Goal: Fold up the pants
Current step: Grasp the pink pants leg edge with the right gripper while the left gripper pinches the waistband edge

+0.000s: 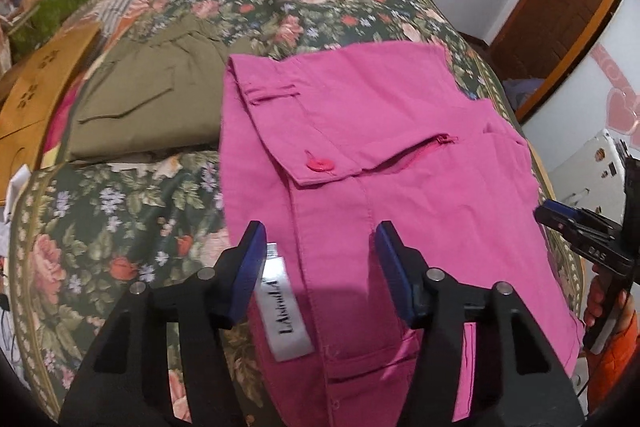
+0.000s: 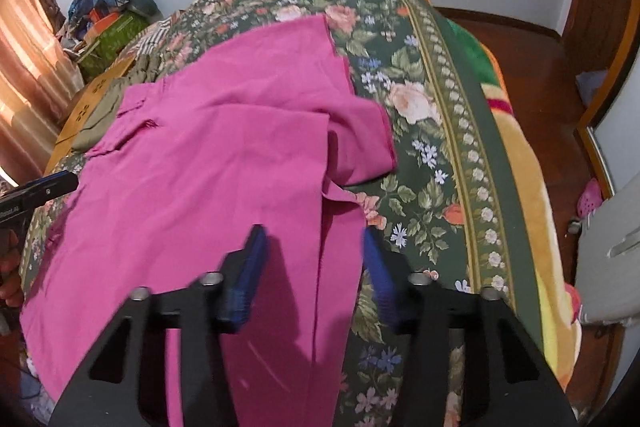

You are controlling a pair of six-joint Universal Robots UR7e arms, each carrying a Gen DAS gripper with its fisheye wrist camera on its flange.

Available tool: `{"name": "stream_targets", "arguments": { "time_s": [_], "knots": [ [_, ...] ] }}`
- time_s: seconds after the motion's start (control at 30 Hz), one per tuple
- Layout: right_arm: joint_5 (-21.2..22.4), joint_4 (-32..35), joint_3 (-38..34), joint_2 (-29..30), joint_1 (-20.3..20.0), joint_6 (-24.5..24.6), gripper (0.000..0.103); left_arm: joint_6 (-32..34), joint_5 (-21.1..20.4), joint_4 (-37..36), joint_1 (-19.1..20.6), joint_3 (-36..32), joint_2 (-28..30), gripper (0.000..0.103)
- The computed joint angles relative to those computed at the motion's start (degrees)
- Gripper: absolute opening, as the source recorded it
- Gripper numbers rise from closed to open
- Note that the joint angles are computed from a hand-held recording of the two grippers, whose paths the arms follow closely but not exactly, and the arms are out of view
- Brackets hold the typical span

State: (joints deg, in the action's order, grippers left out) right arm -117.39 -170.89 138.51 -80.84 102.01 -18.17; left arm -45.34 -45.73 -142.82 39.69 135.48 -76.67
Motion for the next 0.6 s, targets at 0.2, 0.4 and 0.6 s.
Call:
{"name": "stream_targets", "arguments": {
  "time_s": [0.2, 0.4, 0.6],
  "knots": [
    [2.52, 2.26, -0.56, -0.56, -1.09, -0.66, 0.032, 1.39, -2.79, -2.51, 1.66, 0.05, 0.9, 0.052],
    [6.68, 3.96, -2.94, 1.77, -1.85, -0.37, 0.021, 2.33, -6.47, -3.92, 1.15, 1.38, -0.52, 0.052],
    [9.27, 3.76, -3.96, 3.46, -2.28, -0.27, 0.008, 2.67, -6.31, -4.18, 1.04, 1.39, -0.27, 0.038]
  ]
}}
